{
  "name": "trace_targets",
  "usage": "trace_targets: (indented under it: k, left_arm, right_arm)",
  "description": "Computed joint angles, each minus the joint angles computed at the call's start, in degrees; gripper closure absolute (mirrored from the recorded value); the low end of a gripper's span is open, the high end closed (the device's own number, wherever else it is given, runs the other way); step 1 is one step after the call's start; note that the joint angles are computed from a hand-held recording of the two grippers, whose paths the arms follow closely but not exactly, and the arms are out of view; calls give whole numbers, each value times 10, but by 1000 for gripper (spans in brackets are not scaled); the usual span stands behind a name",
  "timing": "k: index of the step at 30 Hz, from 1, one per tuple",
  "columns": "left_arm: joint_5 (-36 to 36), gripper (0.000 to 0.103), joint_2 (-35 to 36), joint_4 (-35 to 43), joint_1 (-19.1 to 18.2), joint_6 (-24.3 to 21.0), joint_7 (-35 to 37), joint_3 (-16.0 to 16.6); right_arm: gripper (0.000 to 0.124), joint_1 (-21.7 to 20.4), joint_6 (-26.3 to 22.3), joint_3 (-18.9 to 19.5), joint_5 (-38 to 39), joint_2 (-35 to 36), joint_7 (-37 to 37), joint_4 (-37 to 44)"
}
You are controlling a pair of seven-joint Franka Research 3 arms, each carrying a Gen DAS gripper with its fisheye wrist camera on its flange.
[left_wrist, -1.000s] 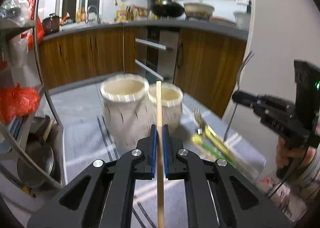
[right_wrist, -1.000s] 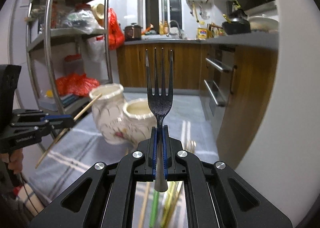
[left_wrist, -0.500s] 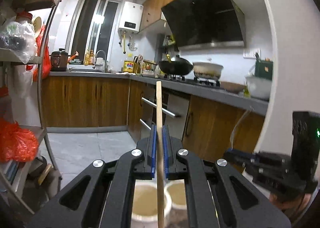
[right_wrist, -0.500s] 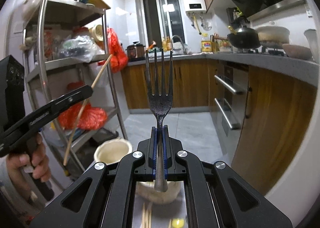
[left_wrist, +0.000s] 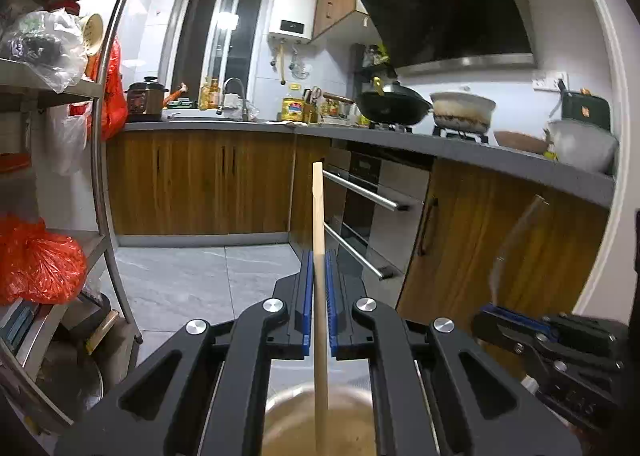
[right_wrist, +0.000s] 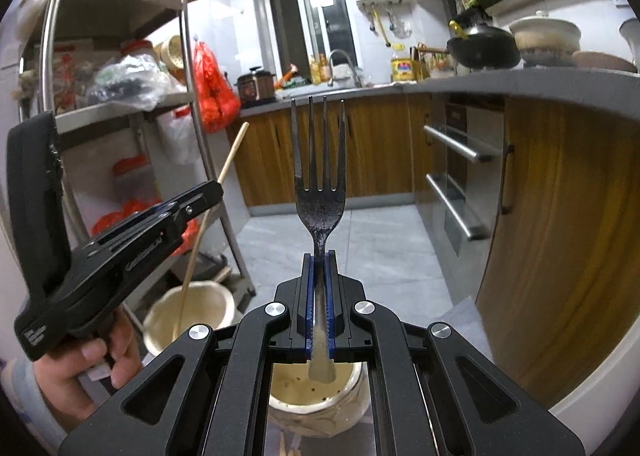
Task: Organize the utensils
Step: 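Lift the chopstick into the larger cup while the right tool lowers the fork into the smaller cup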
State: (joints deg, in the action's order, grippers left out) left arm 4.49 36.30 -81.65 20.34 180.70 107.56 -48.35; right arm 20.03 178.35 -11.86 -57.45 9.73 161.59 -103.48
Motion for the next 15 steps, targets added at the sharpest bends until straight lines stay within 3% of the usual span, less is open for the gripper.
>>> trace_targets:
  k: [3,5,15]
  left_arm:
    - [13,97,-16,-49,39,16,13,-28]
    - [27,97,-22,-76,63,23,16,-48]
    - [51,97,-60,-123,64,-4,10,-18]
  right_arm:
    - [118,-19,-3,28,78,5,-76,-14]
    - [118,-13,-5,24,103,8,-98,-21]
    - [118,4,-25,29,241,17,-238,-34]
